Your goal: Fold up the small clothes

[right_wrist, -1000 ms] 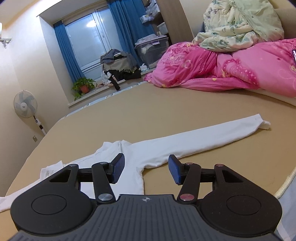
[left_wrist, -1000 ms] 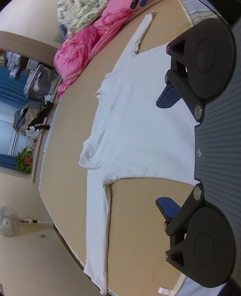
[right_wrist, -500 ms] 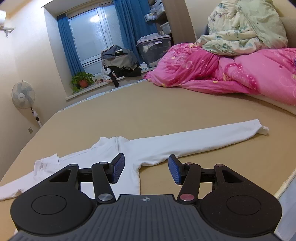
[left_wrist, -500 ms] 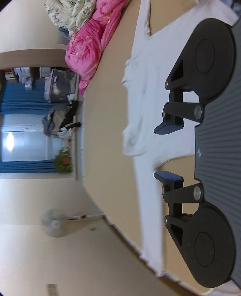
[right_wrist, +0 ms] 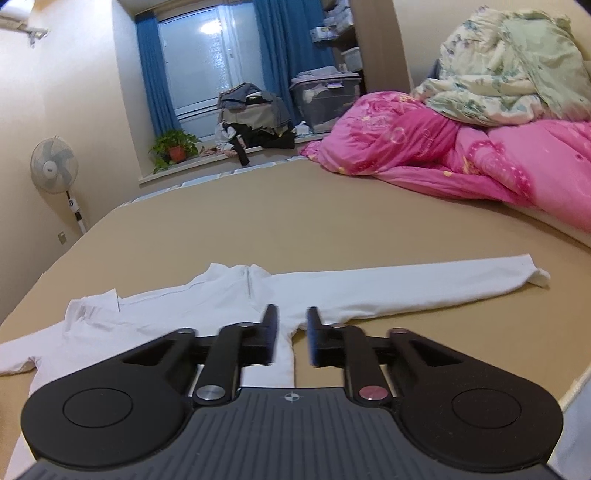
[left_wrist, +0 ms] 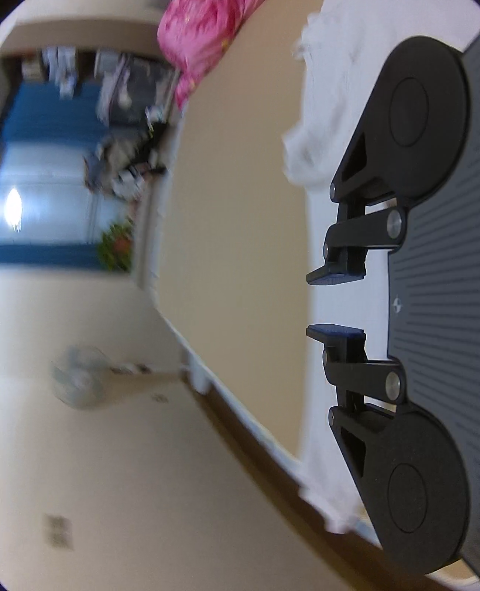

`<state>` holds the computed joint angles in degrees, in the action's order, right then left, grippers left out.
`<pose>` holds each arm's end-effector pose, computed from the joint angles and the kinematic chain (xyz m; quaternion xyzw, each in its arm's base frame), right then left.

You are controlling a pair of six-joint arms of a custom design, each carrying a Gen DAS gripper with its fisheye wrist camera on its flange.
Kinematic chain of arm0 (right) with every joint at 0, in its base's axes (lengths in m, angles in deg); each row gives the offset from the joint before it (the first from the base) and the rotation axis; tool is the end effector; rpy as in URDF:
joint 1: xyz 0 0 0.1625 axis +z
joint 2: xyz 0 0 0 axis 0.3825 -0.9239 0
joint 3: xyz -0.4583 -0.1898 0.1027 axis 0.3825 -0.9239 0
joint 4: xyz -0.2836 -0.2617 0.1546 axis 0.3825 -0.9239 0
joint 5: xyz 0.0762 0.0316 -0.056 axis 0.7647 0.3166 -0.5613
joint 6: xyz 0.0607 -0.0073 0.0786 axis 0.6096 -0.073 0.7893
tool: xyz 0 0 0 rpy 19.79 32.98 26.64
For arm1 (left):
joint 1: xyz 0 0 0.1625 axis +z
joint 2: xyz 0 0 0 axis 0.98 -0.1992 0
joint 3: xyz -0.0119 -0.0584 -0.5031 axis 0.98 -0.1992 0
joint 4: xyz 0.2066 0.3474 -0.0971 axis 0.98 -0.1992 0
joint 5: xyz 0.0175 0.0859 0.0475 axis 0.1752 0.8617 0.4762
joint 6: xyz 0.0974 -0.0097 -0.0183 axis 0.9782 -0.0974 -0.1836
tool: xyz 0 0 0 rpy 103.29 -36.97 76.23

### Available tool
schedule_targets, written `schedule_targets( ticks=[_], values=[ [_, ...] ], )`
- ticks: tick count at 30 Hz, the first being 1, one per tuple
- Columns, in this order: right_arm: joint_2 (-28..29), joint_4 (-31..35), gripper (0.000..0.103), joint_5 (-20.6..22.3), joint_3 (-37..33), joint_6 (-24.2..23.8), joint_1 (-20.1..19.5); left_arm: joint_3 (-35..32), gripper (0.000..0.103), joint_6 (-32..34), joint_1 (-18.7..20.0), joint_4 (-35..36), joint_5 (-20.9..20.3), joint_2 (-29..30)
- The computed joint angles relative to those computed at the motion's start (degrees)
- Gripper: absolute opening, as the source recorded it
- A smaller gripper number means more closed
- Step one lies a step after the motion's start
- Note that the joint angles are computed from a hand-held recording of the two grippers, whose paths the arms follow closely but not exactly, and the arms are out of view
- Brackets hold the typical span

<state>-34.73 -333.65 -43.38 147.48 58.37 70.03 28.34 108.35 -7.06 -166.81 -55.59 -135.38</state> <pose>0.1102 -0.4595 0.2090 0.0717 -0.7816 0.5399 0.3041 -0.0023 -0.6527 0.2882 0.1035 0.7953 -0.4705 0.3680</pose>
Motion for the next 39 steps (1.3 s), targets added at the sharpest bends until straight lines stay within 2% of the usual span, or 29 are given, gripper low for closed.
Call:
schedule_targets(
  ticks=[1, 2, 4, 6, 8, 10, 13, 16, 19, 22, 23, 24, 28, 29, 31, 33, 35, 38, 39],
  values=[
    [0.1, 0.5, 0.011, -0.1, -0.2, -0.3, 0.1, -2.3, 0.025, -3.0, 1.2, 5.3, 3.3, -0.1],
    [0.5, 0.9, 0.011, -0.4, -0.7, -0.5, 0.3, -4.3, 0.025, -6.5, 2.4, 8.2, 4.2, -0.7],
    [0.8, 2.4, 0.011, -0.8, -1.4, -1.4, 0.5, -7.0, 0.027, -13.8, 5.4, 12.1, 1.8, -2.3],
    [1.3, 3.6, 0.011, -1.3, -2.3, -1.9, 0.9, -9.9, 0.028, -21.9, 8.2, 18.0, 1.9, -3.5],
    [1.7, 4.5, 0.011, -1.8, -2.9, -2.2, 1.0, -12.1, 0.032, -31.7, 11.5, 25.3, 0.2, -5.2],
    [2.1, 5.5, 0.011, -2.2, -3.7, -2.3, 1.2, -13.3, 0.032, -38.4, 14.1, 29.1, -1.3, -6.2],
    [2.3, 6.8, 0.011, -2.1, -4.3, -2.8, 1.2, -14.1, 0.033, -45.5, 17.3, 32.5, -4.7, -7.4],
    [2.6, 8.3, 0.011, -2.1, -4.9, -2.7, 1.2, -14.5, 0.034, -49.0, 19.6, 33.0, -7.9, -7.8],
    [2.4, 9.8, 0.011, -1.7, -5.3, -2.7, 1.0, -14.9, 0.036, -48.1, 21.1, 31.3, -11.2, -7.6],
    [2.5, 10.9, 0.011, -1.7, -5.7, -2.6, 1.0, -15.0, 0.033, -46.1, 21.4, 28.1, -11.8, -6.7],
    [2.5, 11.3, 0.011, -1.7, -5.8, -2.6, 1.0, -15.1, 0.012, -45.1, 21.3, 27.6, -11.4, -6.5],
    [2.6, 11.6, 0.011, -1.7, -5.9, -2.6, 1.1, -15.2, 0.003, -43.7, 20.9, 27.1, -9.6, -6.2],
    [2.9, 12.3, 0.011, -1.5, -6.3, -2.9, 1.3, -14.3, 0.003, -38.6, 19.1, 17.8, -5.1, -5.1],
    [2.9, 12.4, 0.011, -1.5, -6.3, -2.9, 1.3, -14.5, 0.003, -37.4, 18.7, 18.0, -3.7, -4.9],
    [2.9, 12.6, 0.011, -1.6, -6.3, -2.7, 1.3, -15.4, 0.003, -39.5, 18.6, 24.1, -1.1, -4.6],
    [2.7, 13.0, 0.011, -1.6, -6.3, -2.5, 1.3, -15.4, 0.003, -40.0, 17.7, 24.4, 1.5, -4.4],
    [2.4, 13.9, 0.011, -1.9, -6.5, -2.5, 1.3, -15.1, 0.003, -33.8, 15.4, 17.6, 3.4, -3.6],
    [1.8, 16.1, 0.011, -3.2, -7.1, -1.7, 1.5, -14.3, 0.003, -17.1, 9.6, 4.0, 3.6, -1.4],
    [1.7, 17.0, 0.011, -3.6, -7.3, -1.1, 1.4, -13.9, 0.003, -13.4, 7.4, 1.2, 3.3, -0.5]
  ],
)
